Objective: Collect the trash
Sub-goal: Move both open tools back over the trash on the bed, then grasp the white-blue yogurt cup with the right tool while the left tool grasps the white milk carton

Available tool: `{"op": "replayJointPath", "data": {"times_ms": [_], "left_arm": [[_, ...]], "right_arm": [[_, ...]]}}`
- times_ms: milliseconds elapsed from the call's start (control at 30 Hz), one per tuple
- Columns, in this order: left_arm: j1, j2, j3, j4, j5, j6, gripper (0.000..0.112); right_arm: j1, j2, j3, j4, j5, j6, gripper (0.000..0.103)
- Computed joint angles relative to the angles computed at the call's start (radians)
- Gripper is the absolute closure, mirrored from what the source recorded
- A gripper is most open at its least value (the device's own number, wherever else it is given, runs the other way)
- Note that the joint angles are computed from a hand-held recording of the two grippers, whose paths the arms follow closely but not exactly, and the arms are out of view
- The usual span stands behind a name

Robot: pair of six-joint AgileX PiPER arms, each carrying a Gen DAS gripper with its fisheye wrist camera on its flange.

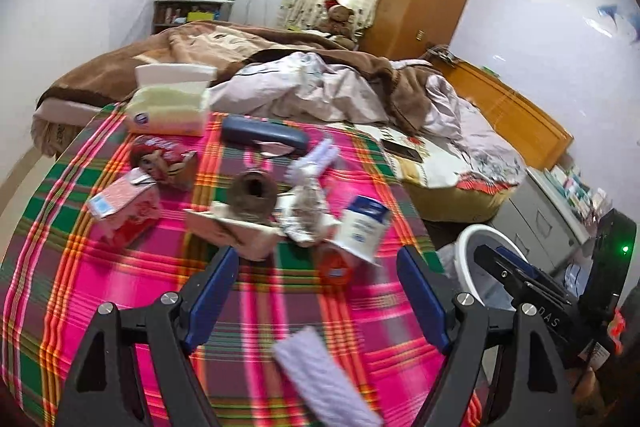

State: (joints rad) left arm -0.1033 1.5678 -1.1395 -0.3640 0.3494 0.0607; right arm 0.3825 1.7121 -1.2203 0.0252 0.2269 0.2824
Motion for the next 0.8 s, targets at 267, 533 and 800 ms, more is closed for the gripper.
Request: {"op": "replayJointPath", "data": {"times_ms": [267, 533, 800], "left_arm": [[0.151, 0.026, 0.004, -0.020, -0.019, 0.033, 0.027], [0.265, 0.098, -0.055, -0.030, 0.014, 0.094, 0.024], [0.305, 0.216, -0.188, 0.072, 0.070, 0.052, 0.023]], "right_arm": [[0.040, 0.138, -0.161, 0.163, 0.078, -0.115, 0.040], [0.048, 0.250, -0.308, 0.238, 0.154, -0.168, 0.035], [0.058, 0.328, -0.426, 0.183, 0.220, -0.095, 0.034]]}}
